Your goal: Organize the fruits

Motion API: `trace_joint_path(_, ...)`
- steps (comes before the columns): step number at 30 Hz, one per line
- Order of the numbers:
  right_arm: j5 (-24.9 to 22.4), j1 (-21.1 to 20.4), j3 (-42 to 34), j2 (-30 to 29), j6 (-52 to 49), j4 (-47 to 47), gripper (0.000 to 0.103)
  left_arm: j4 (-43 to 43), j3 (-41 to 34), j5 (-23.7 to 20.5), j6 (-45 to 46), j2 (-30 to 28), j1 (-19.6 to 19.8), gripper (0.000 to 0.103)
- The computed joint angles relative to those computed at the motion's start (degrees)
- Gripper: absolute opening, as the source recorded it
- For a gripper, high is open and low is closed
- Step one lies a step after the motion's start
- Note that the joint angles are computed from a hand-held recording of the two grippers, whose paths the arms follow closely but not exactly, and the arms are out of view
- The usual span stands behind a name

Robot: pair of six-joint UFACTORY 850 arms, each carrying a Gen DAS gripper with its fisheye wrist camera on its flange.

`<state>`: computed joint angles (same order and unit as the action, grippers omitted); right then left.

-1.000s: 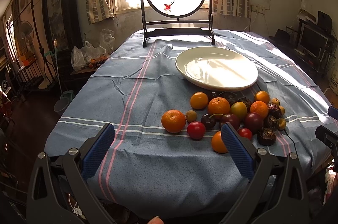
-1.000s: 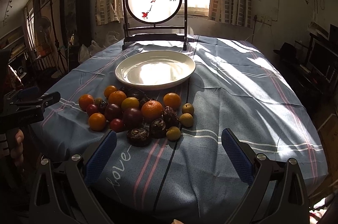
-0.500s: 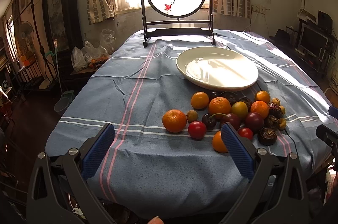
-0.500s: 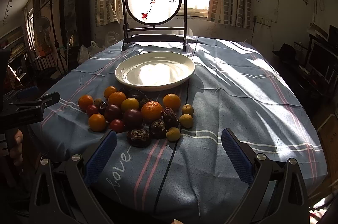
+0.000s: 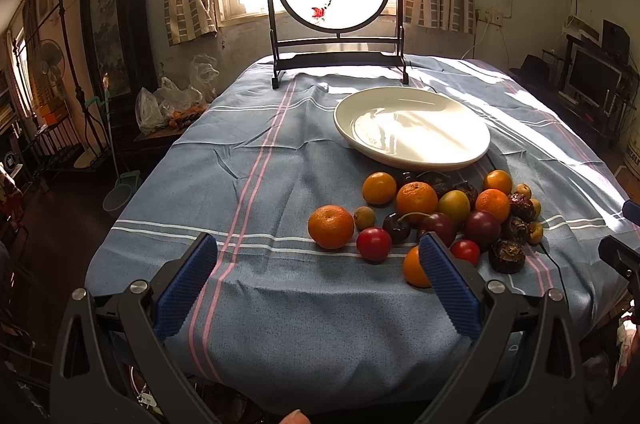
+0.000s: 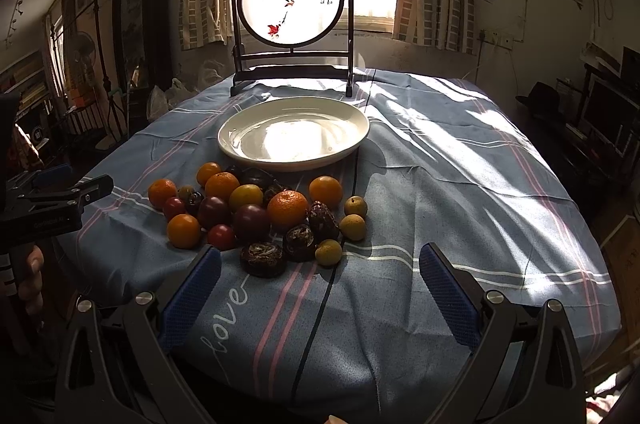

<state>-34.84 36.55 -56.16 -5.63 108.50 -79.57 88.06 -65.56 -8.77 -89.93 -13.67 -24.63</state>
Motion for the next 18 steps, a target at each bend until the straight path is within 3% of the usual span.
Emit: trace_joint_path(18, 0.0, 0.0, 0.2, 0.1, 0.4, -0.2, 0.099, 0.9, 0.1, 0.0, -1.0, 0.0, 0.0, 0.099)
